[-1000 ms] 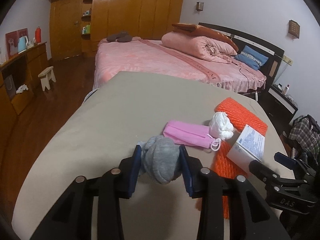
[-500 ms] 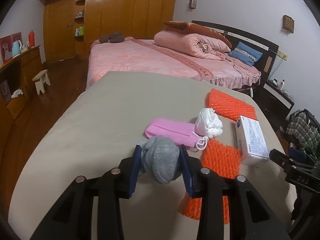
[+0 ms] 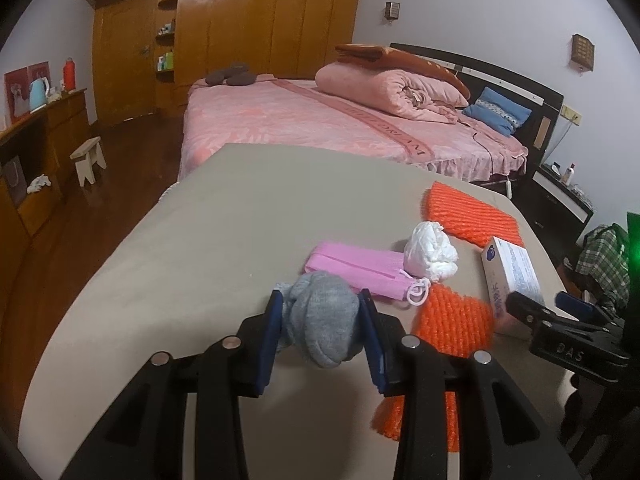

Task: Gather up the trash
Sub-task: 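Grasp the white tissue box with right gripper while left holds the grey sock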

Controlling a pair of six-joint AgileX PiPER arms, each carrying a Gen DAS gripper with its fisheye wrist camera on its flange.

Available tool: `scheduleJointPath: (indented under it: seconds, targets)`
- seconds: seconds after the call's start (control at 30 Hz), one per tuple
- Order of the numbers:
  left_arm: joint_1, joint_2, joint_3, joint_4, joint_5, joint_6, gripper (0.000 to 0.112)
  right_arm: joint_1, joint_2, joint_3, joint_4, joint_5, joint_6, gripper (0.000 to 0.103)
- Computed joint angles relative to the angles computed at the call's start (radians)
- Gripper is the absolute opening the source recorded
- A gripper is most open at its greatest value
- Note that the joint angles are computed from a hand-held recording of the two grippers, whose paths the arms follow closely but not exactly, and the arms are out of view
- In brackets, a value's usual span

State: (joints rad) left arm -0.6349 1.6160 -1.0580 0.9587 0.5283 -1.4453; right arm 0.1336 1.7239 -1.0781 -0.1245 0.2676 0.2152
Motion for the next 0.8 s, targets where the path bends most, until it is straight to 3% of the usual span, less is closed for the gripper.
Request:
scheduleJointPath:
  seconds: [0.07,0.2,0.47,0.53,0.63,0.8]
  targets:
    - [-0.001,0.005,-0.001,0.004,-0.007,-0.001,0.038,-0.020,-0.022,0.024,-0.016,-0.005,0.002,0.098]
    - [-0.011,0.021,-0.013,0.010,-0.012,-0.001,0.038,-0.050,-0.053,0.071,0.112,-0.038,-0.135,0.098]
    - [-0.029,0.030,-0.032,-0.006,0.015,0.025,0.038,-0.035,0.024,-0.025,0.259,0.003,-0.282,0.095]
    - [-0.031,0.030,-0.033,-0.011,0.020,0.027,0.038,-0.036,0.050,-0.057,0.275,0.047,-0.303,0.078]
    - [-0.034,0.027,-0.035,-0.021,0.027,0.037,0.038,-0.063,0.065,-0.080,0.414,0.100,-0.445,0.066]
    - [-0.058,0.020,-0.048,-0.026,0.047,0.047,0.038,-0.091,0.009,-0.027,0.551,0.111,-0.598,0.059]
